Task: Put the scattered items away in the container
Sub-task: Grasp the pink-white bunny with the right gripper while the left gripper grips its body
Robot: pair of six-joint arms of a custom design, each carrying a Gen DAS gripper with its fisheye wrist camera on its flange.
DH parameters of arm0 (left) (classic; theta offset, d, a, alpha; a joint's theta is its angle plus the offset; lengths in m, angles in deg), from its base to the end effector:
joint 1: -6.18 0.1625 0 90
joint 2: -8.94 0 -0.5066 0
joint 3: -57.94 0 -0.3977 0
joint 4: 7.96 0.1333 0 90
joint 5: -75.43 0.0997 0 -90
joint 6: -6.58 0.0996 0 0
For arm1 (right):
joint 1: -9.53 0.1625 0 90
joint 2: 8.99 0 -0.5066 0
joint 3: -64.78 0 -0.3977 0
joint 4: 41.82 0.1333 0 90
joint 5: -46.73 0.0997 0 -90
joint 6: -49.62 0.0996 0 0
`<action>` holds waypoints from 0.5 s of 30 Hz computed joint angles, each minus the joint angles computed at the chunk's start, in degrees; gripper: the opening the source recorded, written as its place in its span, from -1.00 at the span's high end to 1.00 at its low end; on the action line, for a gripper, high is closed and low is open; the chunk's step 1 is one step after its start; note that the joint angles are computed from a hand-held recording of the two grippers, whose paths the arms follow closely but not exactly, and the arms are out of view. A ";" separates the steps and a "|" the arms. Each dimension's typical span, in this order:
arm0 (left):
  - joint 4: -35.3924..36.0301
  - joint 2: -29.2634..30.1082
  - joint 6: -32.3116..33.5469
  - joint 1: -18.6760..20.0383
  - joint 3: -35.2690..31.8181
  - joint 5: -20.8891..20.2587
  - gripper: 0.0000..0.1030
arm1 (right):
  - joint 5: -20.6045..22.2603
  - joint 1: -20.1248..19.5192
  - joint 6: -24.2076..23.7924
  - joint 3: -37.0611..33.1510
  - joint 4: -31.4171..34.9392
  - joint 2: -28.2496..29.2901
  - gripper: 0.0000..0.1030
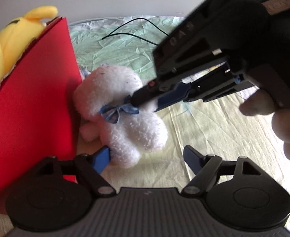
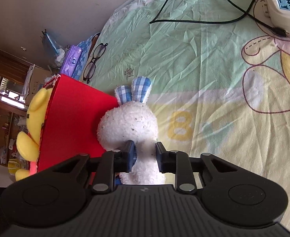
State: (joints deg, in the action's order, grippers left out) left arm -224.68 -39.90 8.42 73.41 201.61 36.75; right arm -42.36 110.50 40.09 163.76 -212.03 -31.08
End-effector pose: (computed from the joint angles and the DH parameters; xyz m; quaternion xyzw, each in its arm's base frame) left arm 0.0330 -0.4666 0.1474 0.0685 0.8721 -0.3191 0.3645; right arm 0.2589 -0.6271 -0.1280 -0.1781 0.9836 -0.0289 0.0083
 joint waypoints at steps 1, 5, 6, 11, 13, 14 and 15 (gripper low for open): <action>0.45 -0.49 0.25 0.05 0.18 -0.81 -0.53 | -0.04 -0.11 -0.03 0.49 -0.24 -0.30 0.75; 2.84 -2.82 2.55 0.04 1.76 -5.67 -0.43 | 0.36 -1.12 0.87 3.82 -2.42 -2.20 0.77; 3.61 -3.29 2.77 -0.11 2.07 -6.32 -0.37 | 0.34 -1.44 1.21 4.69 -3.04 -2.72 0.77; 7.80 -6.75 4.96 -1.25 4.29 -12.97 -0.36 | 0.77 -2.92 3.08 10.26 -7.09 -5.64 0.79; 8.91 -7.34 5.42 -1.71 5.20 -15.51 -0.36 | 0.63 -3.57 4.03 12.90 -9.09 -6.60 0.79; 9.78 -7.83 5.64 -2.07 5.68 -16.67 -0.36 | 0.53 -3.99 4.72 14.25 -10.07 -7.00 0.79; 10.75 -8.35 5.98 -2.32 5.93 -17.91 -0.36 | 0.27 -4.43 5.58 15.58 -10.98 -7.34 0.79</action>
State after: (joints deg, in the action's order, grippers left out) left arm -213.93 -48.25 14.40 71.09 207.54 18.85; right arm -42.10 106.07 45.66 179.35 -223.02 -38.42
